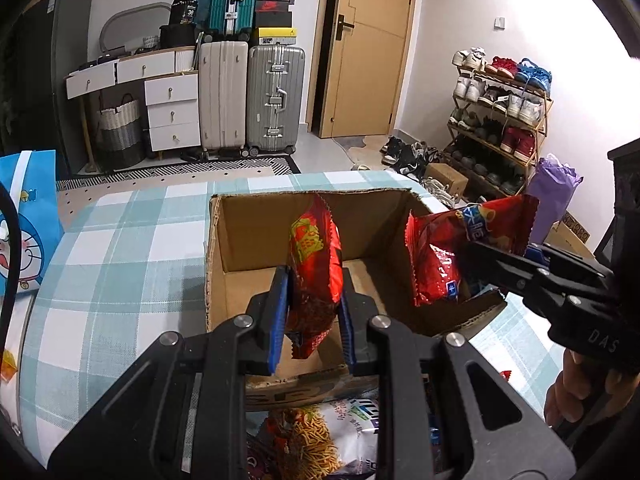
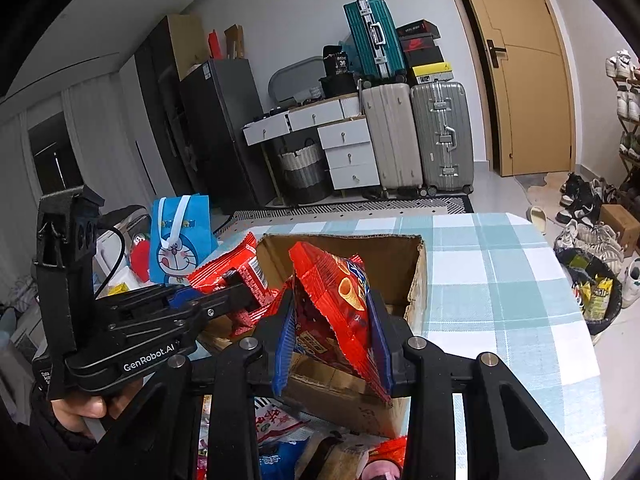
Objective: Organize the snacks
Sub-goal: 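Carry both red chip bags over the cardboard box and release them inside, then withdraw both tools from the box back toward the snack pile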
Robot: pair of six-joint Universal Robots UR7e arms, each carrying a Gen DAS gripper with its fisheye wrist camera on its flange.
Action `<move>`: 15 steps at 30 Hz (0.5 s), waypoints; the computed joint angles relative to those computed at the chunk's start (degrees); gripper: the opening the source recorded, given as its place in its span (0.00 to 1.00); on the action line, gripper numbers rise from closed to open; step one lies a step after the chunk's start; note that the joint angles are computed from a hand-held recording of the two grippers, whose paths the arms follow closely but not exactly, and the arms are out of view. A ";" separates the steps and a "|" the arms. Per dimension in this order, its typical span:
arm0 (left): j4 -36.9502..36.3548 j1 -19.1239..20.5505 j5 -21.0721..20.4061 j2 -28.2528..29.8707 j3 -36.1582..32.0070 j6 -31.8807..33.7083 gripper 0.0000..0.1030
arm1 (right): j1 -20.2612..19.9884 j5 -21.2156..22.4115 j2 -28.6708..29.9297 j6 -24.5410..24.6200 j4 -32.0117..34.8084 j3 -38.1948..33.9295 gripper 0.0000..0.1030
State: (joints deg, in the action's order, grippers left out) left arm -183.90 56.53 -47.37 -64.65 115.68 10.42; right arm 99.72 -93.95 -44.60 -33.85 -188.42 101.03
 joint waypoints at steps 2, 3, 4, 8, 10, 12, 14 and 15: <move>0.40 0.23 0.02 0.13 -0.18 -0.12 0.19 | -0.02 -0.09 0.43 -0.22 0.09 -0.39 0.33; 0.23 0.46 0.04 0.44 -0.33 0.17 0.19 | -0.02 -0.10 0.61 -0.22 0.40 -0.72 0.33; 0.32 0.49 0.15 0.50 -0.35 0.26 0.19 | -0.05 -0.08 0.77 -0.17 0.75 -0.94 0.33; 0.92 0.96 0.17 1.23 -0.94 0.13 0.19 | 0.05 -0.29 1.46 -0.60 1.15 -1.60 0.33; 2.29 0.99 0.11 1.24 -1.17 -0.35 0.19 | 0.02 -0.36 1.77 -0.52 1.81 -2.02 0.33; 2.78 1.13 -0.02 1.42 -1.25 0.20 0.19 | 0.06 -0.44 2.08 -0.21 2.55 -2.46 0.33; 2.56 0.89 0.39 1.50 -1.22 0.58 0.19 | 0.21 -0.49 2.56 -0.64 2.82 -2.86 0.33; 2.34 0.86 0.40 1.57 -1.22 0.88 0.19 | 0.34 -0.51 2.77 -0.92 2.88 -3.04 0.33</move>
State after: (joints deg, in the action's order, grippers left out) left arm -181.56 57.39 -46.97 -63.08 114.46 11.30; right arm 100.07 -94.46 -41.83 -34.78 -185.54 97.99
